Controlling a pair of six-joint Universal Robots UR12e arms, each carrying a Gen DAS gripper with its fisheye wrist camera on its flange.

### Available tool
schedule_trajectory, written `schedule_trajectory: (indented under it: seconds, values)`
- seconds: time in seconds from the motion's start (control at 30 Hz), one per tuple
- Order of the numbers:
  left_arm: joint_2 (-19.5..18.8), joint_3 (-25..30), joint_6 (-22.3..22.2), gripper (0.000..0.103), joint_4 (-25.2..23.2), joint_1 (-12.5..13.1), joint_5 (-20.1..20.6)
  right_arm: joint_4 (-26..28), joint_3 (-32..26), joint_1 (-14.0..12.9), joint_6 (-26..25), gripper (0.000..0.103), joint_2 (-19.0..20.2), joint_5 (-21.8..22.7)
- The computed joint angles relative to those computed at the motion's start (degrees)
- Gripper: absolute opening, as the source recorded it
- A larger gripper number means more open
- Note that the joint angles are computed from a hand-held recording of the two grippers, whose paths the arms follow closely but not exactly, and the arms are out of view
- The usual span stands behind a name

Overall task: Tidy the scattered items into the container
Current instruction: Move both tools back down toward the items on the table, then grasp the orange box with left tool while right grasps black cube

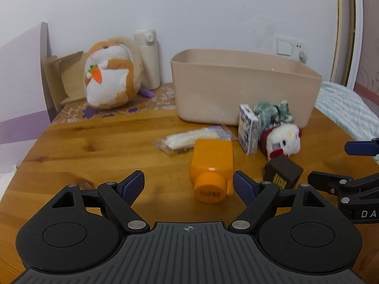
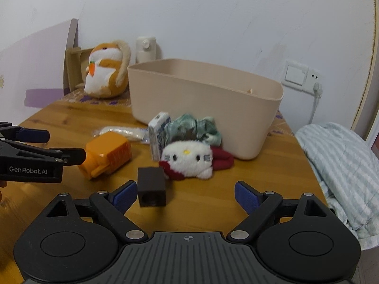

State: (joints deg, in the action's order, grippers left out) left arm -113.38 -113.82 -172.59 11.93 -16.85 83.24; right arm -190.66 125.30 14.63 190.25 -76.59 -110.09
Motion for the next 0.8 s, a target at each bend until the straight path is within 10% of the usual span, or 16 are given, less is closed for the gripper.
schedule_trajectory:
  seconds: [0.8]
  values:
    - [-3.5,4.4,-1.8,0.083,-6.6,-1.1,-0.7,6.0,-3.7,-0.5,-0.6,0.093,3.5,2.1]
